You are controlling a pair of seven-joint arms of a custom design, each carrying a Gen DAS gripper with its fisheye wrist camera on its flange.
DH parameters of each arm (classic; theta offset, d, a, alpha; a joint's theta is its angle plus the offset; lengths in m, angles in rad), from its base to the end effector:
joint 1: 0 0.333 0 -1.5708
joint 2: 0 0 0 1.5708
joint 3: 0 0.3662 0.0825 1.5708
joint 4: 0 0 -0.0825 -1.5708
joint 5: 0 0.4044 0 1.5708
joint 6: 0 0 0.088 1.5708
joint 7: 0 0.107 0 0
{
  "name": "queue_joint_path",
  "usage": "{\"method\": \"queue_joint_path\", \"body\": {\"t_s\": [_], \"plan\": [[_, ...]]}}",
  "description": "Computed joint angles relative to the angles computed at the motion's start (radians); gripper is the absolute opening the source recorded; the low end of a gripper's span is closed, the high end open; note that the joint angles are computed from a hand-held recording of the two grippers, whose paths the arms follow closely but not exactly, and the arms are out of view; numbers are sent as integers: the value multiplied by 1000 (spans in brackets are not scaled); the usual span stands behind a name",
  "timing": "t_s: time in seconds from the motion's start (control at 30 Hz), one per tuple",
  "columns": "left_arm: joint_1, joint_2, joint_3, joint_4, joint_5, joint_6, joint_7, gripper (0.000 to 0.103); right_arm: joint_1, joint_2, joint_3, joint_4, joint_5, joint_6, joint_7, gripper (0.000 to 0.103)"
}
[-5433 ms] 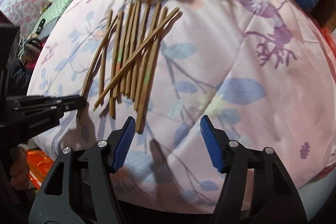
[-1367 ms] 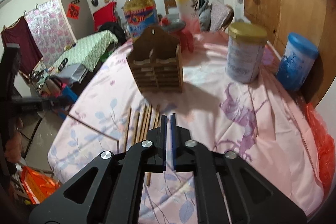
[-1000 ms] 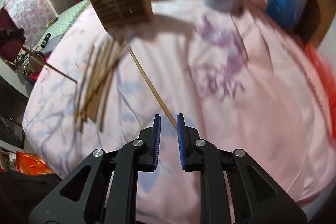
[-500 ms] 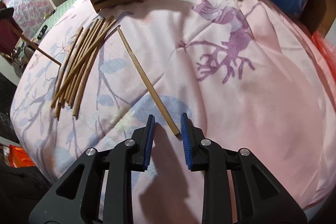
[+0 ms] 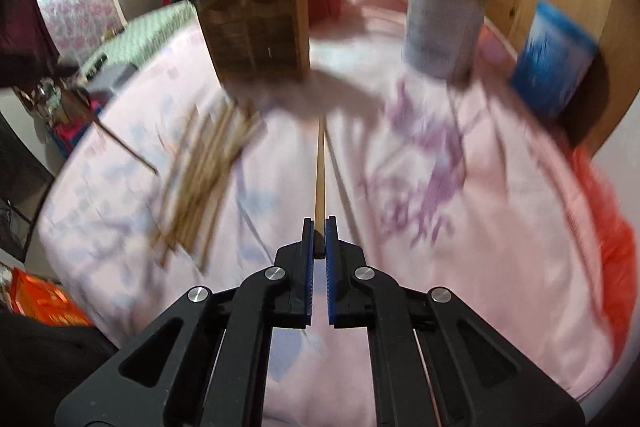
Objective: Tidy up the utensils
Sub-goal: 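Carry the chopstick to the wooden holder and drop it in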
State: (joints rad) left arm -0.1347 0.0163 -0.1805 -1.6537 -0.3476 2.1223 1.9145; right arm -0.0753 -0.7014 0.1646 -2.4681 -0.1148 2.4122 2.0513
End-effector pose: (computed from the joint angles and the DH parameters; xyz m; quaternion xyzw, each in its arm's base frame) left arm 0.5899 -0.2074 0.6850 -0.4724 0.8371 -0.2725 0.0432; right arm 0.3741 0.0502 0.6316 -0.5478 0.7700 -0.2414 0.2208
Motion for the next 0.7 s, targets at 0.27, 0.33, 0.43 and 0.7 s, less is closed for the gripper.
{"method": "queue_joint_path", "body": {"t_s": [0.27,0.33,0.43,0.7], "plan": [[16,59,-7,127,-48,-46,91,5,-15,93,10,195,-10,8,36,6],[18,83,-14,175,-45,-63,116,6,-20,123,25,242,-22,7,68,6],[25,136,-27,278,-46,-112,146,6,-33,166,53,316,-66,-5,129,6],[1,341,-82,671,2,-220,131,6,-32,294,54,517,-230,-4,227,6]]}}
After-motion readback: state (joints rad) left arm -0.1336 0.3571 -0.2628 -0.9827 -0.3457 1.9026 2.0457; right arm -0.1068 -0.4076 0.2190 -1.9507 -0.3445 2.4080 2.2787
